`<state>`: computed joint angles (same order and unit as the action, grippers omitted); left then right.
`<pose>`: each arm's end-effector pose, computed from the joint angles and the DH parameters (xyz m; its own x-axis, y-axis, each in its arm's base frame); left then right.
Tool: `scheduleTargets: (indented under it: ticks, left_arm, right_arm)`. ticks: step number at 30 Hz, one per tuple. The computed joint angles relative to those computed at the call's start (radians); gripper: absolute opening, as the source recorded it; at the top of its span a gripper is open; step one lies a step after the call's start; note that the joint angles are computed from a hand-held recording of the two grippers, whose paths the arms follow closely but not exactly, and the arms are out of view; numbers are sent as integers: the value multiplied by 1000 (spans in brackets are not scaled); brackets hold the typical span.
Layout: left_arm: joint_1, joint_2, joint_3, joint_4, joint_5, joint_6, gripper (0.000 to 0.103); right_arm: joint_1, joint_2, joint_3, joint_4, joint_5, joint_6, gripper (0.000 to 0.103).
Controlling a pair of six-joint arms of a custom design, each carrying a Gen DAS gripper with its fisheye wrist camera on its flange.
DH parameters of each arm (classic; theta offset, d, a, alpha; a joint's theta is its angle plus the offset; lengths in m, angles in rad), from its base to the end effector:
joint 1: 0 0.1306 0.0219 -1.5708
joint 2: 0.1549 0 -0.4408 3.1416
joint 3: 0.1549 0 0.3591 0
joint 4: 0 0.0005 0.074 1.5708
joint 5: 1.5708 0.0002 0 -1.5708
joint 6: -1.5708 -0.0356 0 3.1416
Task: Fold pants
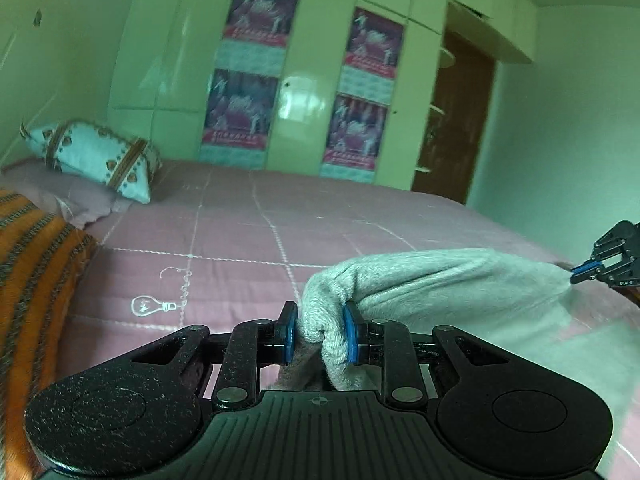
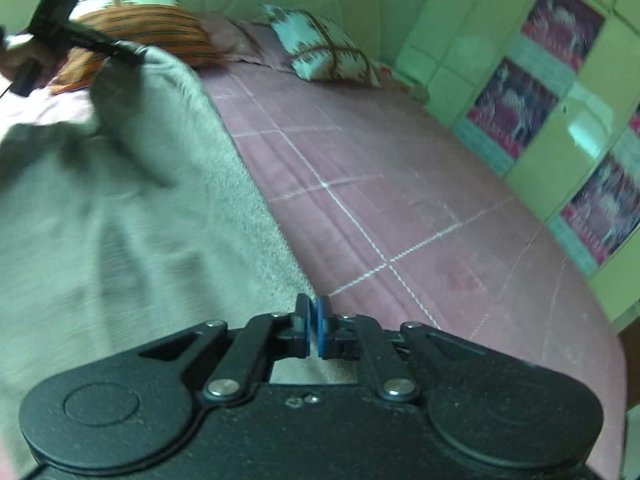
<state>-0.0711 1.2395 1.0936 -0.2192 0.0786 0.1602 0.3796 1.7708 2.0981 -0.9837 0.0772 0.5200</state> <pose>0.4008 -0.0318 0.4731 -0.3746 -0.1327 -0.9177 0.0853 0.9806 -0.1767 0.5601 0.2200 0.5924 -0.3365 -0.6676 -0.6641 -0.5530 0.7109 -0.4345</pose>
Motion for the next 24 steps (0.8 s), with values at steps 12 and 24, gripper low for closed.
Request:
scheduleTargets:
  ticks: [12,24]
  left_arm:
    - [-421,-289,-218,-429,-568,563,38]
    - [-399,-251,-291,-104,-472,1021,52]
  right_arm:
    - [187,-385,-681,290,182,-443,11]
    - [52,-394,-811,499,32,-1199,29]
